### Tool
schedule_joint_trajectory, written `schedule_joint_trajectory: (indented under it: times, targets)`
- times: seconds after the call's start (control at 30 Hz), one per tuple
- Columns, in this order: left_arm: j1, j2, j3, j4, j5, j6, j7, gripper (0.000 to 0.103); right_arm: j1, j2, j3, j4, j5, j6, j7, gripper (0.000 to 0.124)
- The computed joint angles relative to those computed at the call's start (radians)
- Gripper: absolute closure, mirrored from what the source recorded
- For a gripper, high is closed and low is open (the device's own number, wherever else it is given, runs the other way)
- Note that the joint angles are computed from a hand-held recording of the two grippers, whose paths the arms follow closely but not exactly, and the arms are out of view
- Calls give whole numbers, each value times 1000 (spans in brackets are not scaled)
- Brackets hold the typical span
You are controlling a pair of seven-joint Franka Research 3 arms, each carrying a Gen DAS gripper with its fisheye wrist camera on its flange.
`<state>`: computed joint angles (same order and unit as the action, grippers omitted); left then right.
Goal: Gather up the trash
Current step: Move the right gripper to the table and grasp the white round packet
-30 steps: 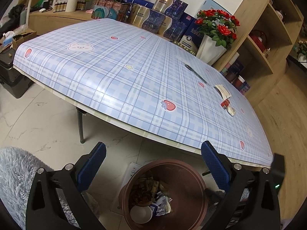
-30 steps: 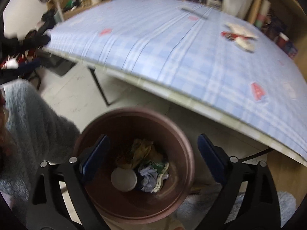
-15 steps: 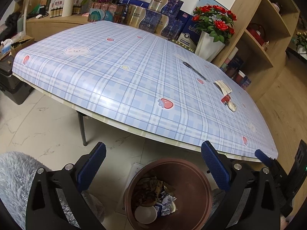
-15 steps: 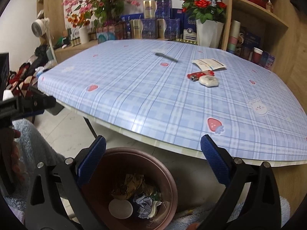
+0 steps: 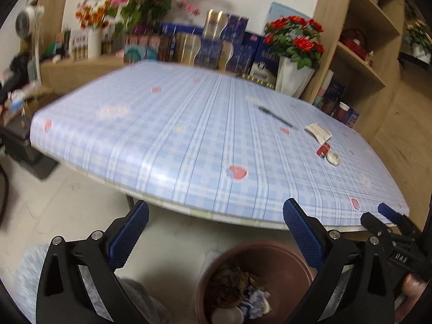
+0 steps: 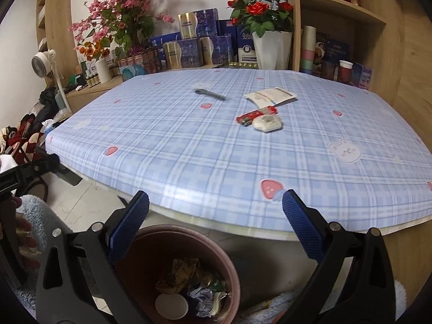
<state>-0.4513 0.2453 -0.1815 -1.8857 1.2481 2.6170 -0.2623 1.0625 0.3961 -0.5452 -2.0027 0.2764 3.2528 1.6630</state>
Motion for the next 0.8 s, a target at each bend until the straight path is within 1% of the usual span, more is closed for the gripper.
schedule_joint_trajectory:
  times: [0.03,0.1,0.13,0.2,0.23,0.27,0.3,0.33,0.37,0.43,0.47,0.53,0.6,0.63,0.67,0.7,0.73,0.77,0.8]
  targets:
    - [-2,3,0,7,6,-5,11,6,-16,-2,13,2,0,5,-3,27]
    - [-2,11,0,23,2,-10,42,6,-95,-12,88,8,10,16,-16,27]
    - [-3,15,0,30,-5,-16,55,6,-118,-14,109,12,16,12,-20,27]
    - [-19,24,1,55,-15,-84,74,6,-214,-21,198,30,14,-1,-36,27]
    - [-19,30,3,65,-16,-89,82,6,-277,-24,258,40,8,-11,-48,27]
    - [-18,34,4,73,-21,-93,93,6,-306,-23,282,52,7,-30,-59,27]
    - [-18,43,5,87,-32,-101,109,6,-306,-18,272,65,-16,-53,-43,27]
    - [-18,53,6,104,-45,-106,129,6,-280,-11,235,78,-35,-80,-23,27]
    - [-13,62,8,117,-55,-91,147,6,-275,1,216,103,-58,-122,-5,27]
    - [-11,76,15,139,-69,-64,175,6,-317,14,242,140,-77,-171,-4,27]
    - [-12,90,17,161,-80,-60,200,6,-313,27,224,163,-102,-191,14,27]
    - [-15,129,17,221,-129,-65,282,6,-335,53,223,211,-140,-223,23,27]
    - [-23,165,25,276,-168,-62,346,6,-416,85,288,289,-142,-288,-12,27]
    - [-28,184,32,305,-179,-53,375,6,-474,109,340,347,-130,-336,-47,28]
    - [-37,199,41,328,-187,-48,396,6,-511,130,372,394,-130,-372,-67,34]
    - [-46,222,49,364,-196,-54,429,6,-540,150,398,436,-134,-401,-81,42]
    - [-56,247,56,404,-207,-64,465,6,-564,170,420,476,-141,-431,-92,43]
    - [-62,268,63,437,-223,-67,494,6,-592,206,444,547,-150,-483,-110,43]
    - [-66,291,69,472,-244,-67,523,6,-611,235,462,599,-162,-518,-119,44]
